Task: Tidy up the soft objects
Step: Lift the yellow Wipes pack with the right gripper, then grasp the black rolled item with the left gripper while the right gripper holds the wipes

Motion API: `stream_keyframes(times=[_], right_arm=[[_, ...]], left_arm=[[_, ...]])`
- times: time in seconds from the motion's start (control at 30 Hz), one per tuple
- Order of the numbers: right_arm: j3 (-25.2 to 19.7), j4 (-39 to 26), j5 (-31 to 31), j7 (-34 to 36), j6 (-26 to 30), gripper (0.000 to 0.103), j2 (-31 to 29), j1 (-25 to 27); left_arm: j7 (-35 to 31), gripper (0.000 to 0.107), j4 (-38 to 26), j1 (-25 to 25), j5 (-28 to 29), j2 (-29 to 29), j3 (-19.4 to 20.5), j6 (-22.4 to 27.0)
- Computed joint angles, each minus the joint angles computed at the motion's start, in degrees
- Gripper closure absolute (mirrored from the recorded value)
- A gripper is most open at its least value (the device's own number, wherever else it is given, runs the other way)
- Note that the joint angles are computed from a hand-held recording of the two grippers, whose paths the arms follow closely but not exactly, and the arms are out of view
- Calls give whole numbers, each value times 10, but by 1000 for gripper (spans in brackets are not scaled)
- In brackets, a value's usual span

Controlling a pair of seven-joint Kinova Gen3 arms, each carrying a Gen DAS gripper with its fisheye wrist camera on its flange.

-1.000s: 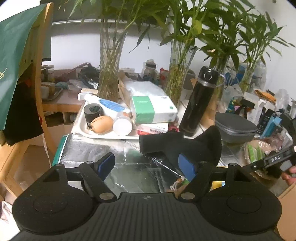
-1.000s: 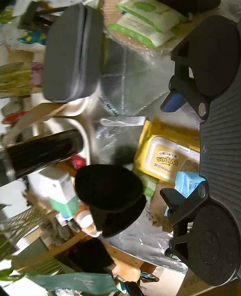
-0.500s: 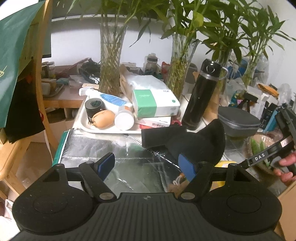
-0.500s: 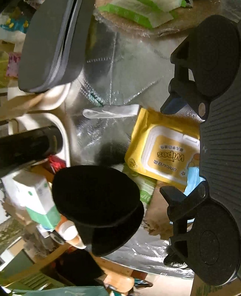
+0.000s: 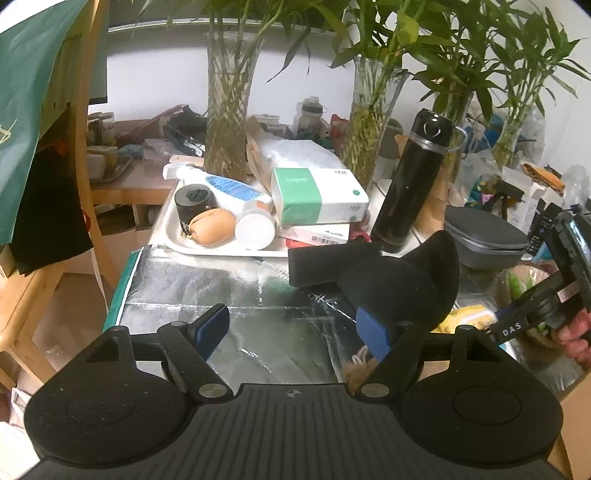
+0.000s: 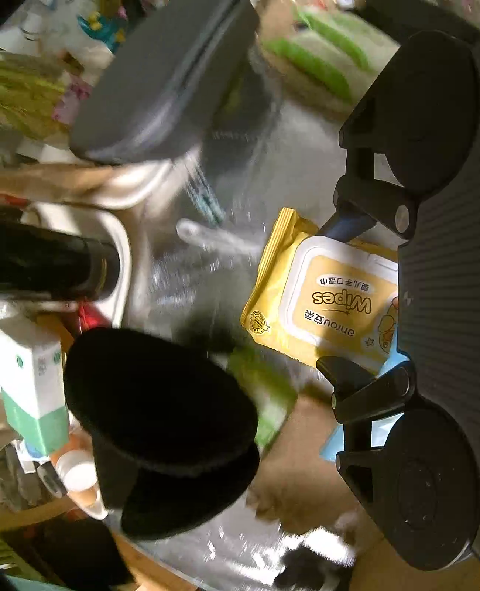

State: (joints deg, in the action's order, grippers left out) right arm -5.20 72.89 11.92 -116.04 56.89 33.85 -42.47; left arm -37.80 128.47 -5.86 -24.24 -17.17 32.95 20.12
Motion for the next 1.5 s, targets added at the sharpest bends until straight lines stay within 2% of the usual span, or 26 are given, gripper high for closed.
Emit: stream_keyframes(times=[0.1, 0.17, 0.23, 0.27, 0.33, 0.4, 0.5, 0.6, 0.7, 0.77, 0.83, 0.87, 0.97, 1.1, 1.23, 1.37, 1.5], right_arm=[[18, 29, 49, -6, -18, 35, -18, -20], [31, 42, 83, -30, -21, 39, -24, -36], [41, 53, 91, -62, -31, 41, -33, -39], [34, 61, 81, -73, -46, 40, -38, -24], [19, 70, 47, -99, -65, 23, -45, 7], [28, 59, 44, -124, -48, 14, -36, 3], [25, 40, 38, -139, -10, 9, -20, 6], [10, 41, 17, -131, -13, 6, -14, 20], [9, 43, 23, -121, -11, 6, -6, 12], [14, 40, 28, -127, 0, 8, -1, 2], [18, 49, 30, -142, -5, 17, -2, -2], [16, 56, 23, -146, -12, 18, -3, 4], [14, 83, 16, -159, -44, 28, -16, 10], [17, 93, 27, -174, -50, 38, -30, 4], [17, 115, 39, -186, -71, 38, -60, 2], [21, 143, 79, -223, -86, 38, -102, -16], [14, 179, 114, -262, -114, 38, -148, -21]], left_arm=[[3, 32, -1, -5, -2, 0, 6, 0], [4, 32, -1, -4, -1, -1, 5, -1], [7, 32, -1, -9, -2, -2, 10, -2], [8, 32, -2, -11, -2, -2, 12, -1], [9, 32, -3, -13, -2, -1, 14, 0], [13, 32, -5, -16, -5, 0, 19, 5], [17, 32, -5, -15, -8, -1, 19, 6], [22, 32, -5, -19, -14, -1, 25, 8], [22, 32, -6, -17, -18, 2, 23, 11], [25, 32, -4, -16, -21, 2, 21, 8], [24, 32, -2, -13, -20, 2, 14, 7], [23, 32, -1, -10, -18, 2, 9, 8], [11, 32, 1, 10, -6, 5, -17, 10], [-5, 32, 2, 32, 10, 4, -44, 16], [-22, 32, 0, 55, 32, 2, -68, 35], [-79, 32, -2, 112, 86, 4, -137, 52], [-128, 32, 3, 139, 131, -4, -177, 69]])
